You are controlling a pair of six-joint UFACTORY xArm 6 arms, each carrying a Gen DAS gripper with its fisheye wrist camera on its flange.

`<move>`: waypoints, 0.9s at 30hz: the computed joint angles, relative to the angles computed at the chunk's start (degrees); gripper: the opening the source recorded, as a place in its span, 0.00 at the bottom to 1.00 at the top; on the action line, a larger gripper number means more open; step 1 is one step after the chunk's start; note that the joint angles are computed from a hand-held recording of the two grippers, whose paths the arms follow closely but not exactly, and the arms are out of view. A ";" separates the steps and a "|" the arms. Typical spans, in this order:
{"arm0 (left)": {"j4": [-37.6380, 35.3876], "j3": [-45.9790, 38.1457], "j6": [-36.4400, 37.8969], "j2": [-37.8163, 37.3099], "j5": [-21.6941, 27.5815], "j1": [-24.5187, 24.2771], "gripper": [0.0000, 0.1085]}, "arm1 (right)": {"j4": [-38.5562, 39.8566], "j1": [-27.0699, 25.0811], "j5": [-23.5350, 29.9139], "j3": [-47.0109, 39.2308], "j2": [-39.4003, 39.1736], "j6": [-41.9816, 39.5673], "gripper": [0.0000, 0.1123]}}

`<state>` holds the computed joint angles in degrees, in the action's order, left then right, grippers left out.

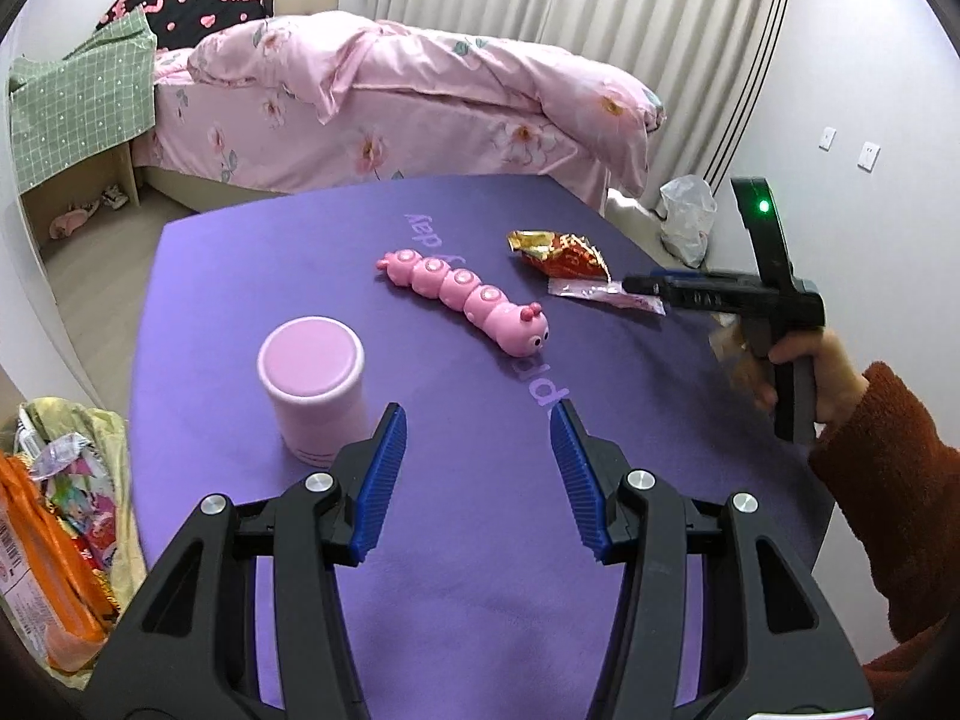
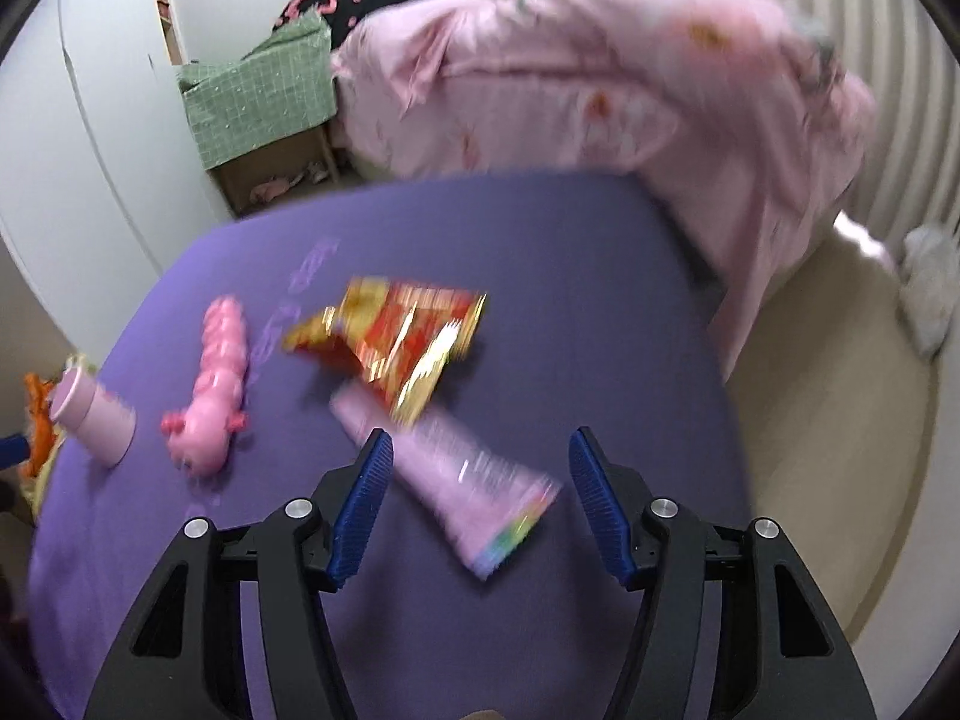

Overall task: Collect trash
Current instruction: 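Move both tools back over the table toward the two remaining packets, then grasp the red-gold candy packet with the right tool while the left grasps the pink stick packet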

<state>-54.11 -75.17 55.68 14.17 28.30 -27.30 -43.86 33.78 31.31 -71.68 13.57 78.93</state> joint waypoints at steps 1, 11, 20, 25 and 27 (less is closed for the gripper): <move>0.30 -0.24 -0.35 0.34 0.04 -0.09 0.44 | 2.53 0.40 -0.27 -0.19 0.65 -2.45 0.50; 1.11 -2.90 -1.53 2.90 1.11 -0.64 0.44 | -6.08 2.65 -4.81 -5.97 1.56 -4.75 0.48; 3.52 -3.87 -3.83 3.83 3.88 -0.56 0.44 | 11.91 -2.41 1.84 -22.85 15.52 -30.95 0.48; 4.60 -5.42 -4.84 4.90 5.61 -1.78 0.44 | 15.87 -3.01 1.47 -20.57 15.24 -33.30 0.39; 4.29 -6.91 -4.63 5.86 6.52 -2.65 0.44 | 14.63 -3.50 -3.41 -14.97 11.80 -28.93 0.33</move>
<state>-49.82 -82.08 51.05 20.04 34.82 -29.94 -29.23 30.28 27.90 -86.65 25.38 50.00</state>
